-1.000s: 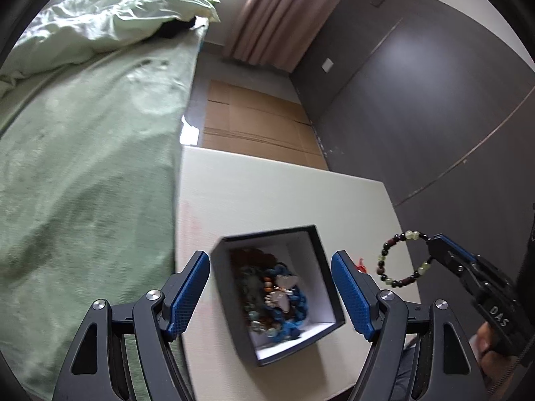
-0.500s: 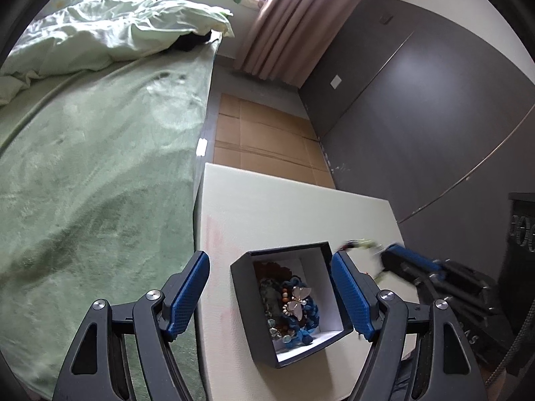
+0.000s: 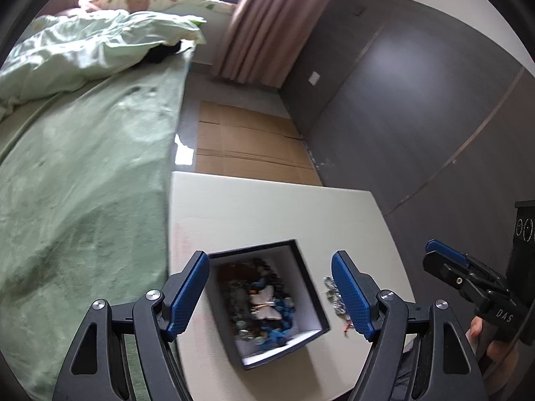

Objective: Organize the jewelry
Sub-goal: 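Lift the butterfly necklace into the black box with the left gripper while the right gripper grasps a beaded bracelet, then reach the right gripper to the pile and grasp the large silver ring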

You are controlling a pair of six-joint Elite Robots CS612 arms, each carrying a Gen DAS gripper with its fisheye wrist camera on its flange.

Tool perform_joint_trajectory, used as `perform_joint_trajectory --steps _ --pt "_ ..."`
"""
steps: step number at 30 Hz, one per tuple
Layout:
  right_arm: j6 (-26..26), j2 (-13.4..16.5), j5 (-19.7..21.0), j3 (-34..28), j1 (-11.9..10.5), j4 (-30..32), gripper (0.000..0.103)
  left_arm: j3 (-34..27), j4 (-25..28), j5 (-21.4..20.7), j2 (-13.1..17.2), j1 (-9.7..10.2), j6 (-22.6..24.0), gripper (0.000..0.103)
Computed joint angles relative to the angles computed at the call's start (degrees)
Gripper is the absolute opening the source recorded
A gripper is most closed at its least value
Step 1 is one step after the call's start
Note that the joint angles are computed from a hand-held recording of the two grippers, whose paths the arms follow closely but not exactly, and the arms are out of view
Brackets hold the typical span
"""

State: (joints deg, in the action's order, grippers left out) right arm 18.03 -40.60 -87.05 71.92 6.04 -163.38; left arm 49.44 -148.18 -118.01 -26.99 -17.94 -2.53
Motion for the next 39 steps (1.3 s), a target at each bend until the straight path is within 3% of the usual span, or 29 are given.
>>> perform_joint_trajectory --steps 6,14,29,33,39 --pt "2.0 -2.9 -0.8 5.8 -1.5 -2.3 0.060 1.8 0.6 -1.0 -1.1 -1.54 4.7 0.076" --pt "4.0 -3.8 -0.3 9.6 -2.9 -2.7 0.060 2.7 1.8 -1.1 -1.6 -2.83 8.2 0.076" --pt "-2.1 0.0 3.9 8.7 -2.5 2.4 0.060 1.3 5.0 0.5 0.0 -4.25 13.9 0.076" --pt "-4.0 0.8 3.7 8.1 -2.3 2.7 0.074 -0.1 6.5 1.4 0.8 -4.55 15.7 0.076" --pt "-6.3 2.3 2.1 6.0 -1.8 5.6 0.074 -1.3 8.7 2.5 1.1 -4.60 17.5 0.076"
